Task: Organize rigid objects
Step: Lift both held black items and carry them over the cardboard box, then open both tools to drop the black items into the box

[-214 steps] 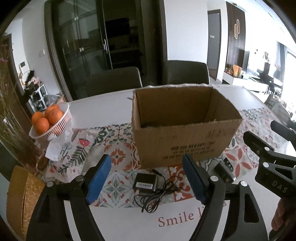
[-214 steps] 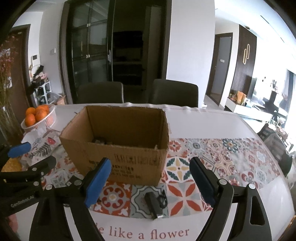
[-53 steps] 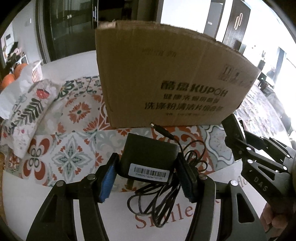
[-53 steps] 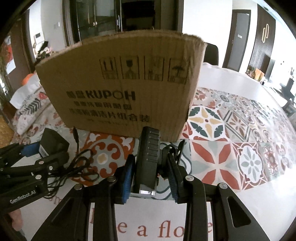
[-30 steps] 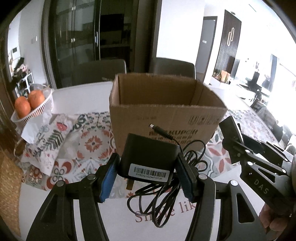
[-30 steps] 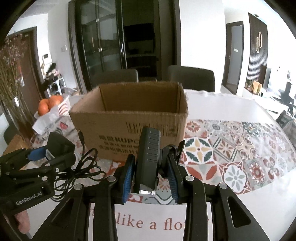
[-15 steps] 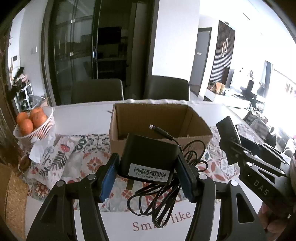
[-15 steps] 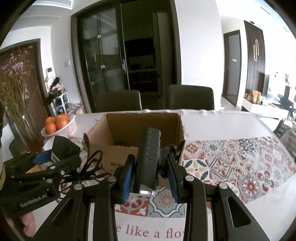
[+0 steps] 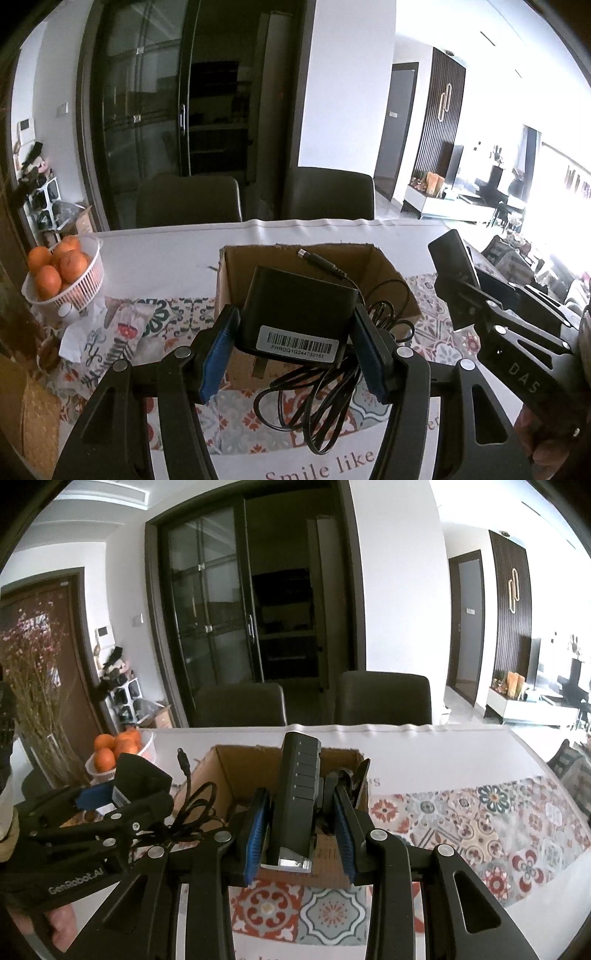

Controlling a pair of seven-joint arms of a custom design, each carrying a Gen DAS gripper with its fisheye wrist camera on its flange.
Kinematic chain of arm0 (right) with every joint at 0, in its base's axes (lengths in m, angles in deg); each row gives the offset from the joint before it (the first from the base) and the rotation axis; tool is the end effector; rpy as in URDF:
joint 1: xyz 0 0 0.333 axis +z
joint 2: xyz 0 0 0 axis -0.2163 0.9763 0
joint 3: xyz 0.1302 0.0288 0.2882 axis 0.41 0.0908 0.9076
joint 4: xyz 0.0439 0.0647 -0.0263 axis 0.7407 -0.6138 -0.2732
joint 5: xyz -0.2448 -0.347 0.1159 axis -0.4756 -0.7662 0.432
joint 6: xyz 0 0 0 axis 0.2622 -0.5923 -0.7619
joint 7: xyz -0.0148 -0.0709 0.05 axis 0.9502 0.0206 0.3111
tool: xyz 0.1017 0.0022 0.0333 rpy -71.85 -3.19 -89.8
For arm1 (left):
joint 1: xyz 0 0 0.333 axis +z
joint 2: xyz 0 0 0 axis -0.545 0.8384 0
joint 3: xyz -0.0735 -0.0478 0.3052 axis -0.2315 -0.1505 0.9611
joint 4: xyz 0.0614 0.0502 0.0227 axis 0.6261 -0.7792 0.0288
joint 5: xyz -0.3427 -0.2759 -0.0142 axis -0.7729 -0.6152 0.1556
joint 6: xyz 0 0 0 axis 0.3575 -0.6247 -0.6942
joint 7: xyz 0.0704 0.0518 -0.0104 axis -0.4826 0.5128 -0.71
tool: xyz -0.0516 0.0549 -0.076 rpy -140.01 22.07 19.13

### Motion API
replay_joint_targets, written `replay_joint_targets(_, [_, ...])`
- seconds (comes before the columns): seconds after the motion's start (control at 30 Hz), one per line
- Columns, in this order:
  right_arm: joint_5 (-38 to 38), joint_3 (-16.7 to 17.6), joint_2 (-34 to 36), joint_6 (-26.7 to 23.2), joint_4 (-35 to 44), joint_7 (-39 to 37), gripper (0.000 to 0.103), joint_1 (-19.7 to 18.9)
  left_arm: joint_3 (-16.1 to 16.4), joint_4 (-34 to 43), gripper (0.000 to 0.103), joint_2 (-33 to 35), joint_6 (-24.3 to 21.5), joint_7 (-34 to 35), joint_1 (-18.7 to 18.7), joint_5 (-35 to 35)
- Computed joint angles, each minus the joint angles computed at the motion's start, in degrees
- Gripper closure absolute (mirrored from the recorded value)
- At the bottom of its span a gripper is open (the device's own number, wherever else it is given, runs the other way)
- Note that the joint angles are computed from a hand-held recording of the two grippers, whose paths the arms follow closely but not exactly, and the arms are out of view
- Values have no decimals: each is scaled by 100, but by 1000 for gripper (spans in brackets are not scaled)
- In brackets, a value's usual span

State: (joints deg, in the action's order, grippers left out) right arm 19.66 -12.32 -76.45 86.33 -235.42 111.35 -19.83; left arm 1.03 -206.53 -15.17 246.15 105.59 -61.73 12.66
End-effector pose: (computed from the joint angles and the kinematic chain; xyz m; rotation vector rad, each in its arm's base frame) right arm 0.3687 0.1780 0.5556 -1.3367 1.8236 -0.9831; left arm 0.4551 -0.1481 0.5609 -1.2143 2.2259 -1.1962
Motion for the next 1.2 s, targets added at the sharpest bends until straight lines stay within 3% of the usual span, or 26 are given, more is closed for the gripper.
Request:
replay_joint_targets(0.2, [-25, -149, 391, 114, 265, -135, 68, -134, -88, 406, 43, 367, -129, -54, 77, -16])
replay_joint_targets(0.53, [80, -552, 1280, 100, 781, -435, 68, -82, -488, 1212, 43, 1139, -480, -91, 547, -228])
replay_joint_targets(0.73, [96, -866, 1805, -53, 1083, -610, 68, 85, -893, 1582, 43, 1580, -510, -437, 949, 132])
replay_joint_targets(0.9, [355, -1305, 2192, -171, 1251, -934, 68, 464, -1116, 1899, 43, 1908, -737, -765, 1185, 428])
replay_joint_targets(1.2, [566, -1631, 2524, -345, 1391, -1163, 67, 675, -1443, 2203, 42, 2299, -1149, -1424, 1499, 1008])
